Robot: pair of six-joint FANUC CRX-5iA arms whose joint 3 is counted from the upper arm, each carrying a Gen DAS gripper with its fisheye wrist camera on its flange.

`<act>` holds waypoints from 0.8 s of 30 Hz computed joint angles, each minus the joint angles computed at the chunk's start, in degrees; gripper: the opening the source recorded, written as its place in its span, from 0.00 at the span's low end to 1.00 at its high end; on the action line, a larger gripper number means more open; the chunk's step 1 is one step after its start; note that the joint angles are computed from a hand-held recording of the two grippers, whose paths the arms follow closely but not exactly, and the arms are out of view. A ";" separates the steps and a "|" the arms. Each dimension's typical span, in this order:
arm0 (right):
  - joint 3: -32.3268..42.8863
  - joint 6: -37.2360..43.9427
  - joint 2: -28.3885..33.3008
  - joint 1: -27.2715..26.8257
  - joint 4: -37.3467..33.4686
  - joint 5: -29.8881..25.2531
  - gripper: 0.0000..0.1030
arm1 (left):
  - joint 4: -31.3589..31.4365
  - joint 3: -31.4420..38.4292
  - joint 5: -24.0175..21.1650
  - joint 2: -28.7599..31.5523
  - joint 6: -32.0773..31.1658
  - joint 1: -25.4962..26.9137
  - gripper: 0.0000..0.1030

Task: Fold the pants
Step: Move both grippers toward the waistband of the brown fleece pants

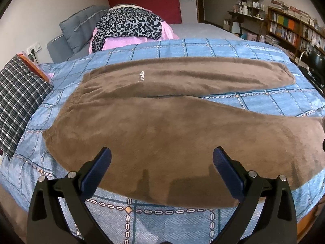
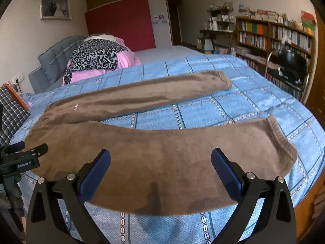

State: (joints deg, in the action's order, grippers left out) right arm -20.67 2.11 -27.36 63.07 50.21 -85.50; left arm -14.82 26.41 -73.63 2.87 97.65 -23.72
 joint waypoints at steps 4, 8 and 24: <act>0.33 0.39 0.03 -1.47 -0.81 0.74 0.95 | -0.32 0.72 -0.31 0.79 0.16 0.41 0.98; 0.44 1.44 0.57 -2.82 -0.79 1.27 0.95 | -2.24 2.10 -0.82 1.97 0.26 0.40 0.98; 3.72 7.05 4.19 -11.88 -2.47 6.24 0.95 | -3.58 8.44 -2.12 7.28 -1.24 2.67 0.98</act>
State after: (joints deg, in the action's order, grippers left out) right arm -16.94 9.16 -23.17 51.19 47.74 -79.26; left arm -18.40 34.85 -75.75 10.14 96.41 -21.05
